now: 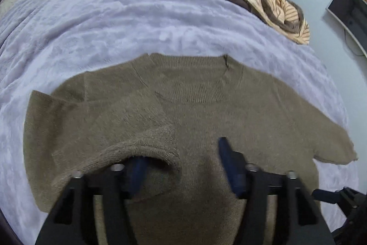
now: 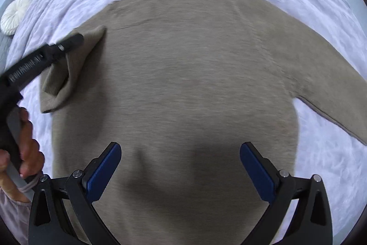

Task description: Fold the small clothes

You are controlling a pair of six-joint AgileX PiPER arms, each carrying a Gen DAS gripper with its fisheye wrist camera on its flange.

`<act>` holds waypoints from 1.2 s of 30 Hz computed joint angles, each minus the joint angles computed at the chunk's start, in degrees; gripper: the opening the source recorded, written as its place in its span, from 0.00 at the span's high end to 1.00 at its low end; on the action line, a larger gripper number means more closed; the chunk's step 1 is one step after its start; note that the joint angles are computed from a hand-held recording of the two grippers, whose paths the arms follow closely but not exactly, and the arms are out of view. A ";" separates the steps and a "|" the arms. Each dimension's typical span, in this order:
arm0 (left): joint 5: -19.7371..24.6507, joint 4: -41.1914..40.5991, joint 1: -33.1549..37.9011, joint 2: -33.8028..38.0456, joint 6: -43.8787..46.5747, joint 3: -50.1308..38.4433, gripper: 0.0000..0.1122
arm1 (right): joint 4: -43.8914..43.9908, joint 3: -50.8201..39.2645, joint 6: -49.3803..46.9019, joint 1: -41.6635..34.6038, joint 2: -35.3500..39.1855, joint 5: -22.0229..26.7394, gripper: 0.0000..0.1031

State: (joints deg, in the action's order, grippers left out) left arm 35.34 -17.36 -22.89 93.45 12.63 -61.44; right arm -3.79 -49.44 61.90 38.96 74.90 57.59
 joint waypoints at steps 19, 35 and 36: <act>2.66 21.81 23.86 -12.86 -7.84 12.85 0.24 | -21.61 -37.43 -24.49 11.24 32.59 3.81 0.03; -4.97 31.23 24.44 -3.96 -18.24 13.19 0.24 | -1.25 -4.66 -3.58 -10.24 12.29 -33.04 0.93; -4.98 32.33 23.96 -3.91 -19.34 13.21 0.24 | 4.48 0.38 -5.15 -12.49 10.21 -37.32 0.93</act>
